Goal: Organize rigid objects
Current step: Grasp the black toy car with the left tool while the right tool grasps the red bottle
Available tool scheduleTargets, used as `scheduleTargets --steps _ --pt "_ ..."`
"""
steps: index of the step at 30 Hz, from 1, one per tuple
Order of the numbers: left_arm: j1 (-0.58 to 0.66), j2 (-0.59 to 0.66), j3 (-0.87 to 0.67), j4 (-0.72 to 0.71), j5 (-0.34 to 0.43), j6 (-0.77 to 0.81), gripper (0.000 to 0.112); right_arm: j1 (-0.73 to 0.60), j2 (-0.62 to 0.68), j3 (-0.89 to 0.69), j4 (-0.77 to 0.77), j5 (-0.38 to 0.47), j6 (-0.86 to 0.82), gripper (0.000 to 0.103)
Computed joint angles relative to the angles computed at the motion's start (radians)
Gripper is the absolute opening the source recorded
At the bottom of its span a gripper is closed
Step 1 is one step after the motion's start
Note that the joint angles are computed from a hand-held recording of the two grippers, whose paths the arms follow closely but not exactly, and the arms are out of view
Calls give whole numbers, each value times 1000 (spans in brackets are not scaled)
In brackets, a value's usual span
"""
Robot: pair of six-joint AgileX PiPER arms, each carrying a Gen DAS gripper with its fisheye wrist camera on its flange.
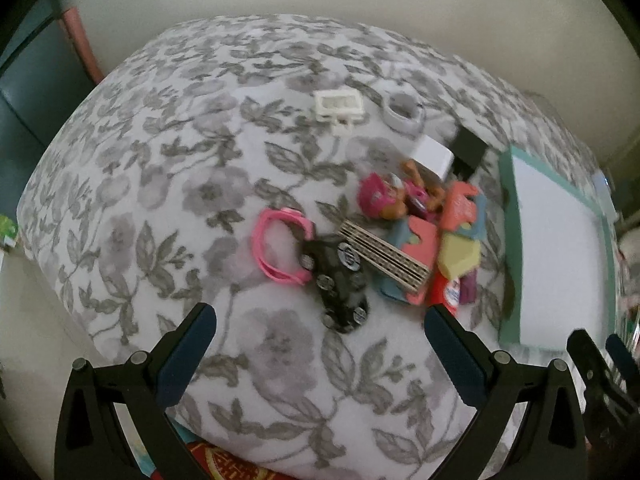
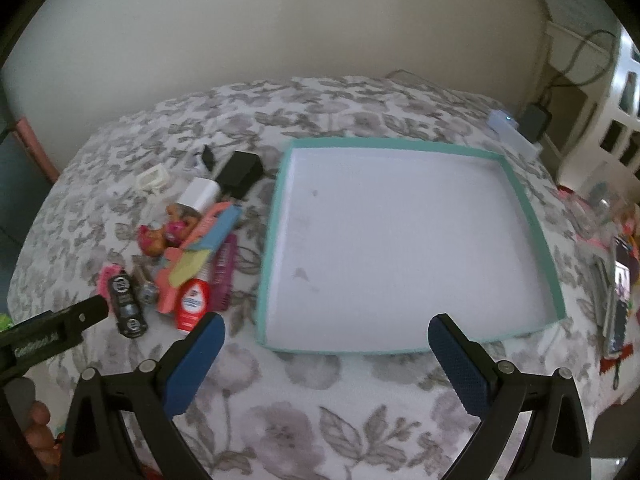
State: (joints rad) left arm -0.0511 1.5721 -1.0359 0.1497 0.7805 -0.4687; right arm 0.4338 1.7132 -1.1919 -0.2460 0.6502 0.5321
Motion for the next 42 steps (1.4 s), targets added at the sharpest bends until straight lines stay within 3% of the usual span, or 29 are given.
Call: scheduleTargets --steps 6,11,16,22,27,31,32,42 --pt "82 22 19 -46 -54 38 103 39 50 -59 37 -10 -81 103" --pt "132 70 -6 -143 -39 131 103 55 102 -120 77 -7 -154 103" --pt "122 118 -34 -110 -19 122 103 59 158 -181 142 12 -214 102" --pt "146 150 -50 -149 -15 161 102 76 243 -255 223 57 -291 84" --pt "184 171 -59 -240 -16 248 88 84 292 -297 289 85 -342 71" --pt "182 177 -66 -272 -13 285 84 88 330 -331 292 112 -341 60" --pt "175 176 -69 -275 -11 285 77 89 336 -336 293 117 -342 57" --pt "141 211 -112 -375 1 385 38 95 389 -388 321 140 -382 40"
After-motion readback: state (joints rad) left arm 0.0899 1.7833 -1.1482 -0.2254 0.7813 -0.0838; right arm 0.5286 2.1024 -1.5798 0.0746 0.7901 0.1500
